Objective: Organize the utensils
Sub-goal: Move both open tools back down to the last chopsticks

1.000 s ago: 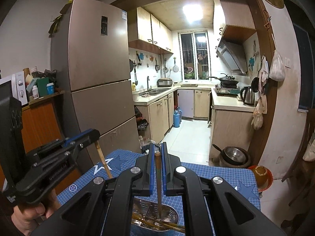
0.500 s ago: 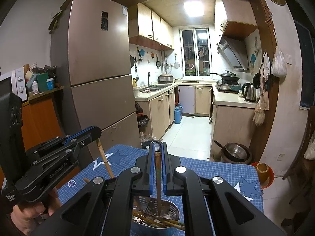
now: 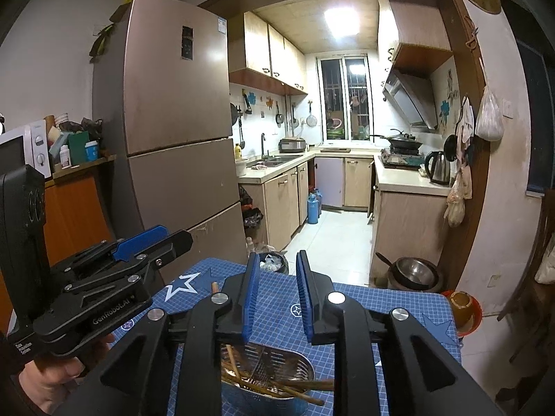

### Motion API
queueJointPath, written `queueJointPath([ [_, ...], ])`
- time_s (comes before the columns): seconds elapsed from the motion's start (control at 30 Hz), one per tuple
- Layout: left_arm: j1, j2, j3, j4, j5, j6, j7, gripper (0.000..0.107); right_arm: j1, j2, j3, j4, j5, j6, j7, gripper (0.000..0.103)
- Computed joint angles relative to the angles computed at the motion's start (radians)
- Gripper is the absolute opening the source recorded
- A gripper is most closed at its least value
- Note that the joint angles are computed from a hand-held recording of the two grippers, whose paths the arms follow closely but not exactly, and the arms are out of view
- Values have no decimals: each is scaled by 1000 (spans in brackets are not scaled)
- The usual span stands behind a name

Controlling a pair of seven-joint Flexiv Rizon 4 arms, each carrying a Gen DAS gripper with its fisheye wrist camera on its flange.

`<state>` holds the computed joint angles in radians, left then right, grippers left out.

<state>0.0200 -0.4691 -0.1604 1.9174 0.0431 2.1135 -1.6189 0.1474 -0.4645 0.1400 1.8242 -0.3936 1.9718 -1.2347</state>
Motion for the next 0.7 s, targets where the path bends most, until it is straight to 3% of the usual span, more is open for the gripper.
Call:
queueJointPath([
  [0.2, -10, 87, 9, 81, 25, 40, -17, 39, 48, 104, -40, 101, 69, 48, -53, 27],
  [0.3, -40, 157, 37, 160, 37, 100, -18, 48, 26, 187, -17, 199, 75, 107, -64, 31],
  [0.5, -94, 303, 110, 411, 94, 280, -8, 61, 43, 398, 14, 523, 193, 283, -180, 41],
  [0.6, -113, 321, 141, 557, 112, 393, 11, 63, 87, 459, 73, 695, 383, 398, -320, 45],
  [0.7, -100, 284, 147, 648, 154, 458, -15, 63, 168, 423, 144, 811, 615, 535, -440, 45],
])
